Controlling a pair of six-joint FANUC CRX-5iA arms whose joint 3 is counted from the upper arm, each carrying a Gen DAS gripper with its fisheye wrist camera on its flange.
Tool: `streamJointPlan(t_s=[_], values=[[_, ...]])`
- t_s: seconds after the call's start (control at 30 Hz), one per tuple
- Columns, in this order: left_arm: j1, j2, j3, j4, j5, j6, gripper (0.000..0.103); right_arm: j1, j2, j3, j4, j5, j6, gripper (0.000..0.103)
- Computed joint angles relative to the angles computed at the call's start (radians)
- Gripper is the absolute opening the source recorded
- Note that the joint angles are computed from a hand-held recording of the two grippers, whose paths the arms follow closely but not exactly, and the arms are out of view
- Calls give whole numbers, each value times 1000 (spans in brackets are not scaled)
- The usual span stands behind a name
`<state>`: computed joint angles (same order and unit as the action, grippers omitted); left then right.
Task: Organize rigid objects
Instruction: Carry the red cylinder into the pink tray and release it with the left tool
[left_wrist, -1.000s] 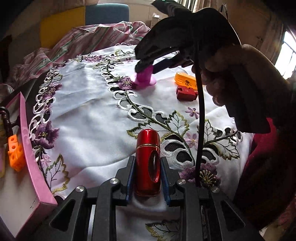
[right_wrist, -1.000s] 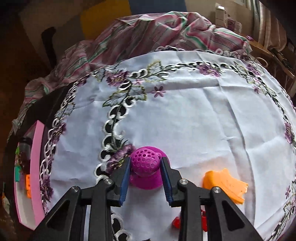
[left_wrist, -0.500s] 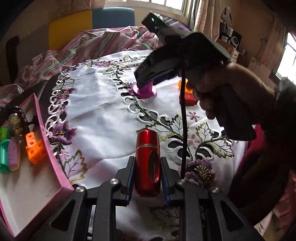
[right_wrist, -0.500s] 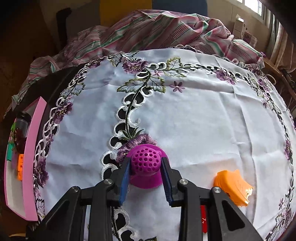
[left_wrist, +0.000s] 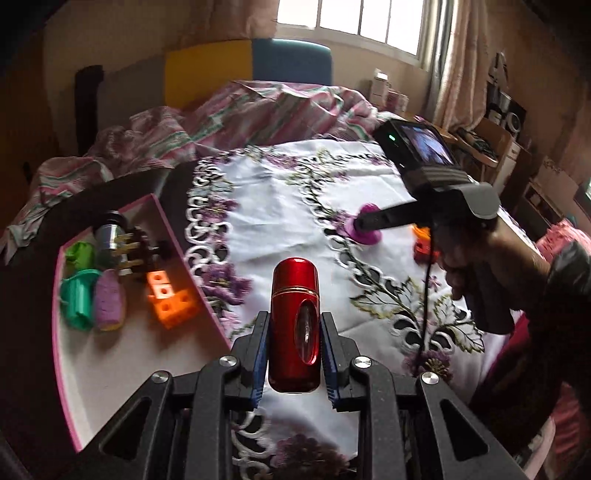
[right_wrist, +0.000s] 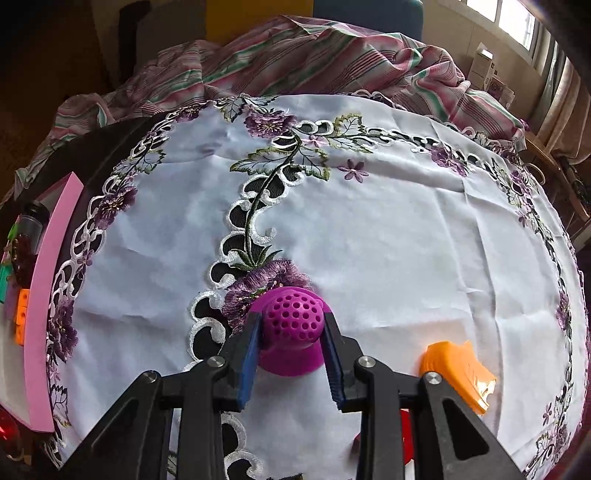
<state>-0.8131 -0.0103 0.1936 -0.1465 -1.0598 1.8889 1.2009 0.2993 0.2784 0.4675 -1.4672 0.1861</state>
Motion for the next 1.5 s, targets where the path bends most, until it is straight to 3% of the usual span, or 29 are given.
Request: streamJointPlan(t_s=[0.23, 0.7, 1.07, 1.37, 1.5], values=[[15, -41, -5, -59, -30, 73, 26, 2, 6, 5, 4, -6, 7, 31], [88, -121, -83, -56, -54, 141, 26, 5, 13, 12, 9, -16, 13, 31], [335, -217, -258, 142, -25, 116, 26, 4, 13, 15, 5, -17, 17, 31], [414, -184, -263, 133, -44, 145, 26, 3, 14, 18, 2, -18, 19, 31], [395, -148, -224, 66, -63, 196, 27, 3, 12, 16, -1, -15, 17, 31]])
